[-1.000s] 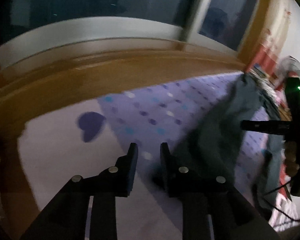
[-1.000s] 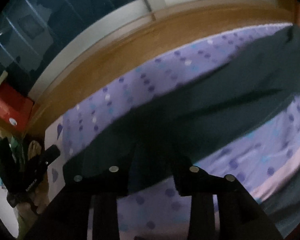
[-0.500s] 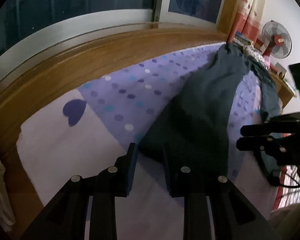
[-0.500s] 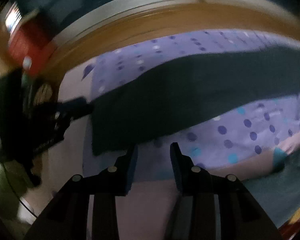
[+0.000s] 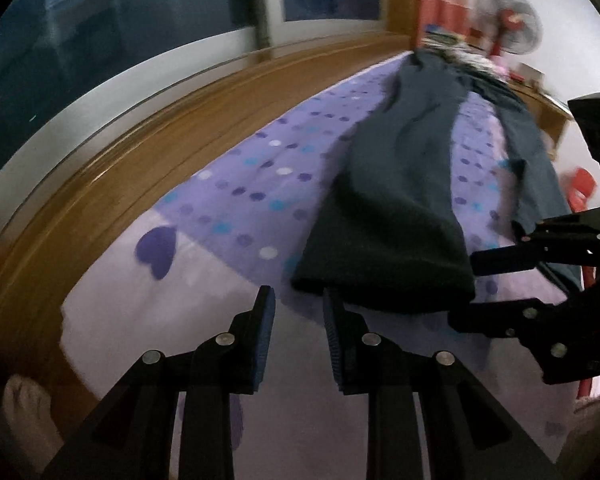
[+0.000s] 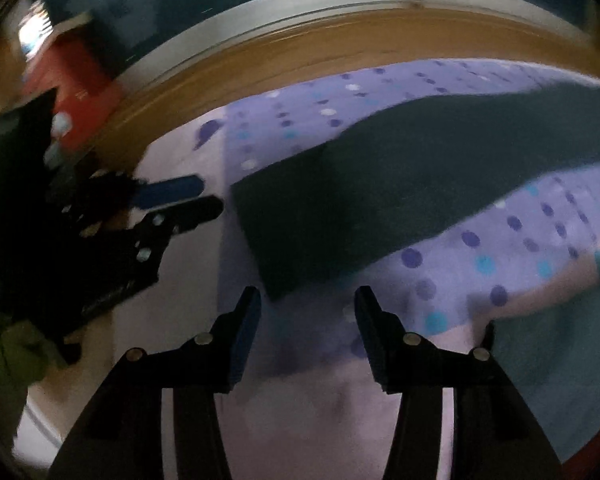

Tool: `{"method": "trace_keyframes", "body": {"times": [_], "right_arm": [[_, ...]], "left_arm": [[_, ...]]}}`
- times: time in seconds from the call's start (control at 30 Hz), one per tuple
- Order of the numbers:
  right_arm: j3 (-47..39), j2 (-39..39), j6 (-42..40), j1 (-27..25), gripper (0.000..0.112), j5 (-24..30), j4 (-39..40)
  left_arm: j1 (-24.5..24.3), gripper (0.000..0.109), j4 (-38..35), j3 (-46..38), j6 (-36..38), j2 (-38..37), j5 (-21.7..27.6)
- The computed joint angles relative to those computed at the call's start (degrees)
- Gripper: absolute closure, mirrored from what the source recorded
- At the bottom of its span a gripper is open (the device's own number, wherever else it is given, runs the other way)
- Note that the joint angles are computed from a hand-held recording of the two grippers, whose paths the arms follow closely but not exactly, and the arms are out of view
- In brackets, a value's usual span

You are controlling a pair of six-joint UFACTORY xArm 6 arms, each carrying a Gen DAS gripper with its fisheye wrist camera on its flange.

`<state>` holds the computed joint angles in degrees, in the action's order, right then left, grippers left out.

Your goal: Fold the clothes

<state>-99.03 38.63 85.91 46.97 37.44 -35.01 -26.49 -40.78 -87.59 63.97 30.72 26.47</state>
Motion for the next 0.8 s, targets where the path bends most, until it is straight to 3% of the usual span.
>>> {"method": "trace_keyframes", "body": {"times": [0.17, 0.37, 0.47, 0.57, 0.67, 0.8], "right_arm": [[-9.83, 5.42, 13.54, 2.97, 0.063, 12.35, -4.8], [-22.68, 12.45, 18.44, 4.88, 0.063, 23.77, -3.29], [-26.52, 14.58, 20.34, 5.36, 0.063, 27.31, -3.3], [-28.23, 15.53, 23.01, 5.7, 0.063, 29.09, -4.0], [-30.41, 16.68, 24.01, 5.96, 0.063, 30.77, -4.06], [-35.73, 19.57, 22.27, 6.17, 0.064, 34.19, -2.86]], "left_arm": [[1.16, 0.084, -7.97, -4.21, 12.19, 2.9, 4.97], [0.59, 0.084, -15.28, -6.12, 19.96, 4.15, 6.24], [0.82, 0.084, -10.24, -8.85, 16.02, 6.3, 8.99], [1.67, 0.084, -11.59, -8.35, 18.33, 5.78, 11.15], [0.84, 0.083, -7.13, -7.08, 17.5, 5.66, 7.55], [-0.23, 0.083, -6.49, -6.09, 19.2, 5.21, 4.39]]}}
